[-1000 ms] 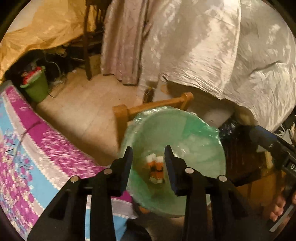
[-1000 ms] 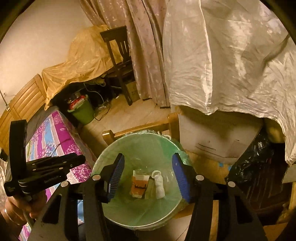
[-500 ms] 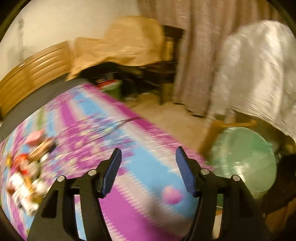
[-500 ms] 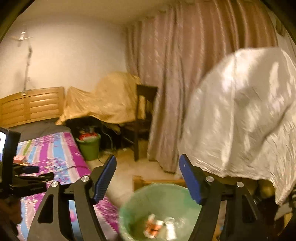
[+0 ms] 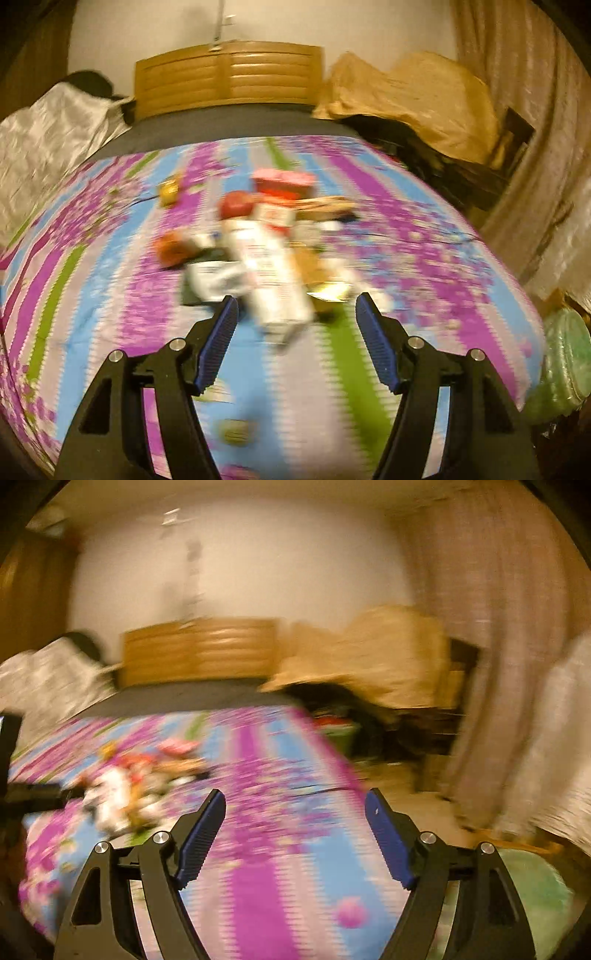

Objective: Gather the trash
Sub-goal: 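Return both grippers to the bed and grasp another orange paper cup with the left gripper, then grasp the white medicine box with the right gripper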

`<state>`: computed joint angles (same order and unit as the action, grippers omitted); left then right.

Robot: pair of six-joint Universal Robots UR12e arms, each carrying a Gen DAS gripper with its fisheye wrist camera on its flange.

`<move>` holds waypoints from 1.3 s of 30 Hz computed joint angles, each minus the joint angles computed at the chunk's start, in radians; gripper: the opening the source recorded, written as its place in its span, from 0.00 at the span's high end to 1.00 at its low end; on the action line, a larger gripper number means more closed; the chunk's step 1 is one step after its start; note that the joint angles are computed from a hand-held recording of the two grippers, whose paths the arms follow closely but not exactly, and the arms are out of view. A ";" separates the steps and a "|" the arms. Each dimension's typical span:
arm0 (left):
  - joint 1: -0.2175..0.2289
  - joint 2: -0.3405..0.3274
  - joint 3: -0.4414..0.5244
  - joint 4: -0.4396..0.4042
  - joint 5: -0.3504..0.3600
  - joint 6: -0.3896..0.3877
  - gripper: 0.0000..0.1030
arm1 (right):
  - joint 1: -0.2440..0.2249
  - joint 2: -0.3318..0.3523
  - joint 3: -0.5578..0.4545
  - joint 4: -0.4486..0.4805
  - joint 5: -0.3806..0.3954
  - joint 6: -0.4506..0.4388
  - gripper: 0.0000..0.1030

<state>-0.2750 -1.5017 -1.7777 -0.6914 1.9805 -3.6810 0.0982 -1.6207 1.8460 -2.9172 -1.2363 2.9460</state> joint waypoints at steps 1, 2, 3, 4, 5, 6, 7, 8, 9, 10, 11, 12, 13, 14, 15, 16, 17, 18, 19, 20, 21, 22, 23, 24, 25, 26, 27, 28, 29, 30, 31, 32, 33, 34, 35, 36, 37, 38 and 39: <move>0.043 0.027 -0.026 0.010 -0.063 0.039 0.38 | 0.022 0.012 -0.012 0.038 0.051 -0.027 0.24; 0.080 0.046 -0.044 0.013 -0.112 0.081 0.38 | 0.036 0.022 -0.023 0.066 0.088 -0.047 0.24; 0.123 0.064 -0.064 0.021 -0.159 0.144 0.38 | 0.058 0.038 -0.039 0.105 0.137 -0.080 0.24; 0.151 0.074 -0.076 0.024 -0.183 0.194 0.38 | 0.077 0.049 -0.049 0.124 0.159 -0.100 0.24; 0.186 0.082 -0.086 0.020 -0.205 0.266 0.38 | 0.105 0.068 -0.068 0.156 0.185 -0.135 0.24; 0.224 0.088 -0.091 0.013 -0.252 0.343 0.38 | 0.135 0.088 -0.089 0.189 0.196 -0.171 0.24; 0.250 0.088 -0.091 0.003 -0.286 0.397 0.38 | 0.168 0.108 -0.109 0.209 0.187 -0.201 0.24; 0.277 0.087 -0.092 -0.001 -0.311 0.460 0.38 | 0.196 0.127 -0.125 0.219 0.171 -0.221 0.24; 0.300 0.085 -0.094 0.011 -0.338 0.527 0.38 | 0.225 0.150 -0.148 0.235 0.158 -0.236 0.24; 0.312 0.077 -0.091 0.022 -0.348 0.586 0.38 | 0.239 0.158 -0.155 0.247 0.149 -0.246 0.23; 0.322 0.074 -0.093 0.033 -0.347 0.641 0.38 | 0.274 0.188 -0.182 0.265 0.110 -0.258 0.23; 0.333 0.066 -0.091 0.047 -0.354 0.695 0.38 | 0.289 0.201 -0.193 0.272 0.086 -0.267 0.23; 0.350 0.062 -0.092 0.054 -0.384 0.729 0.38 | 0.314 0.223 -0.211 0.276 0.043 -0.271 0.23; 0.368 0.055 -0.091 0.056 -0.427 0.768 0.38 | 0.332 0.242 -0.226 0.279 0.005 -0.271 0.23; 0.374 0.046 -0.087 0.054 -0.447 0.809 0.39 | 0.340 0.254 -0.234 0.282 -0.020 -0.269 0.23; 0.375 0.039 -0.084 0.052 -0.455 0.845 0.39 | 0.349 0.268 -0.246 0.292 -0.048 -0.266 0.23; 0.377 0.029 -0.080 0.046 -0.467 0.894 0.41 | 0.356 0.281 -0.256 0.295 -0.073 -0.266 0.23; 0.380 0.021 -0.077 0.036 -0.482 0.924 0.42 | 0.362 0.292 -0.265 0.300 -0.096 -0.274 0.24; 0.382 0.010 -0.073 0.021 -0.496 0.964 0.43 | 0.371 0.305 -0.273 0.301 -0.121 -0.281 0.25; 0.382 0.000 -0.073 0.018 -0.498 0.996 0.45 | 0.371 0.314 -0.275 0.297 -0.135 -0.291 0.30; 0.380 -0.008 -0.074 0.017 -0.495 1.016 0.50 | 0.376 0.327 -0.282 0.295 -0.161 -0.297 0.34; 0.379 -0.015 -0.075 0.016 -0.492 1.024 0.55 | 0.385 0.337 -0.290 0.300 -0.191 -0.300 0.42; 0.384 -0.020 -0.071 -0.011 -0.511 1.025 0.74 | 0.389 0.348 -0.296 0.296 -0.205 -0.299 0.48; 0.391 -0.024 -0.064 -0.045 -0.536 1.025 0.83 | 0.390 0.354 -0.298 0.293 -0.209 -0.296 0.52; 0.392 -0.025 -0.069 -0.037 -0.538 1.012 0.83 | 0.390 0.360 -0.304 0.307 -0.207 -0.287 0.62; 0.392 -0.023 -0.075 -0.022 -0.539 0.998 0.84 | 0.387 0.366 -0.310 0.319 -0.196 -0.280 0.75; 0.393 -0.021 -0.081 -0.012 -0.538 0.984 0.85 | 0.385 0.366 -0.304 0.306 -0.189 -0.269 0.75; 0.391 -0.015 -0.091 0.013 -0.529 0.959 0.86 | 0.382 0.364 -0.298 0.293 -0.180 -0.263 0.76; 0.391 -0.007 -0.099 0.026 -0.524 0.936 0.89 | 0.377 0.356 -0.289 0.289 -0.158 -0.259 0.77; 0.392 -0.001 -0.103 0.032 -0.523 0.922 0.91 | 0.373 0.350 -0.281 0.278 -0.139 -0.257 0.78; 0.395 0.011 -0.110 0.037 -0.526 0.890 0.92 | 0.370 0.340 -0.271 0.262 -0.126 -0.260 0.78; 0.401 0.026 -0.116 0.039 -0.536 0.854 0.92 | 0.368 0.331 -0.262 0.250 -0.116 -0.263 0.79; 0.403 0.042 -0.127 0.052 -0.534 0.821 0.92 | 0.365 0.320 -0.253 0.241 -0.102 -0.267 0.79; 0.403 0.055 -0.135 0.061 -0.529 0.798 0.92 | 0.359 0.304 -0.242 0.236 -0.078 -0.268 0.81; 0.401 0.076 -0.148 0.069 -0.520 0.771 0.92 | 0.356 0.293 -0.235 0.235 -0.064 -0.269 0.82; 0.396 0.092 -0.158 0.071 -0.506 0.751 0.92 | 0.354 0.279 -0.225 0.234 -0.050 -0.273 0.83; 0.390 0.102 -0.162 0.068 -0.496 0.736 0.92 | 0.349 0.262 -0.215 0.237 -0.033 -0.280 0.93; 0.383 0.119 -0.169 0.062 -0.487 0.716 0.92 | 0.348 0.252 -0.210 0.242 -0.029 -0.281 0.99; 0.380 0.126 -0.171 0.058 -0.481 0.706 0.92 | 0.342 0.236 -0.200 0.248 -0.015 -0.286 0.99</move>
<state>0.1046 -1.3753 -1.9489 -0.6338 1.4997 -2.9750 0.4404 -1.3851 1.6456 -2.6689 -1.2509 2.6596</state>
